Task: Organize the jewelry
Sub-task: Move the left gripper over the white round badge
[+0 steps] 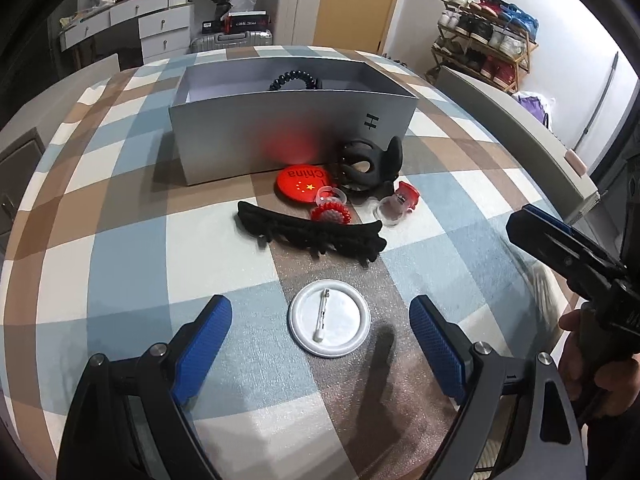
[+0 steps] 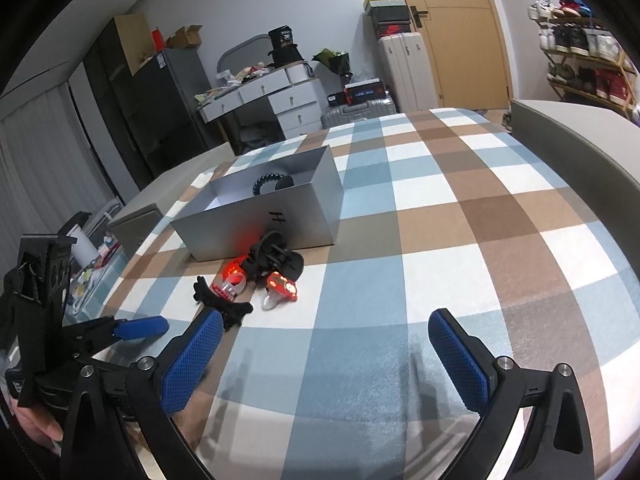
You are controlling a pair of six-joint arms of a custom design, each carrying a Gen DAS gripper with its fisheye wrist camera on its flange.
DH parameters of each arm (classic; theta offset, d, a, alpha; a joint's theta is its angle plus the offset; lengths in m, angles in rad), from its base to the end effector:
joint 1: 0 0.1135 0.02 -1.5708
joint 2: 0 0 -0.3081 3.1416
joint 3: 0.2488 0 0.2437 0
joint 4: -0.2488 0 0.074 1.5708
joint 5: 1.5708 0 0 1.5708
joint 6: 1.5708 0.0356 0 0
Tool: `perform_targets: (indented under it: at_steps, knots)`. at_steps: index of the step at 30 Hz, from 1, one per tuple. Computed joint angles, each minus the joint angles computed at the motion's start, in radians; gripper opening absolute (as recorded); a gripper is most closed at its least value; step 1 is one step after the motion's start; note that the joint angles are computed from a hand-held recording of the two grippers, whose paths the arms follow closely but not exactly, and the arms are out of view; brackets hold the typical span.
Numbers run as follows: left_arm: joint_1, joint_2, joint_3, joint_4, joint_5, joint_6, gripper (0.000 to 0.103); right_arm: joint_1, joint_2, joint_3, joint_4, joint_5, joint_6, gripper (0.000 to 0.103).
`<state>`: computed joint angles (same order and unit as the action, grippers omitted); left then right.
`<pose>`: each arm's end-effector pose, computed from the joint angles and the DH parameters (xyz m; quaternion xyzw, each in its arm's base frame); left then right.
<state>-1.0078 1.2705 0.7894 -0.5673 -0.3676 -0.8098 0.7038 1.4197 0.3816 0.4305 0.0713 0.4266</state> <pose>0.1280 -0.1788 0.2588 0.0469 0.9498 -0.0917 0.2953 0.1809 0.1503 0.1826 -0.1060 0.8795 0.2212 0.4078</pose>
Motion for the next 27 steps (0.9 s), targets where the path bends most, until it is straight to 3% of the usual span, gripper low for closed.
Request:
perform_targets:
  at_steps: [9,13,27]
  knots:
    - [-0.041,0.066,0.063,-0.119,-0.080,-0.001,0.065,0.011,0.008,-0.001,0.006,0.005,-0.004,0.103]
    - [-0.035,0.056,0.060,-0.117,-0.091,0.010,0.037,0.010,0.009,-0.001,0.005,0.004,-0.005,0.103]
    - [-0.038,0.010,0.063,-0.121,-0.116,0.012,0.037,0.001,0.015,0.061,-0.045,-0.034,-0.041,0.103]
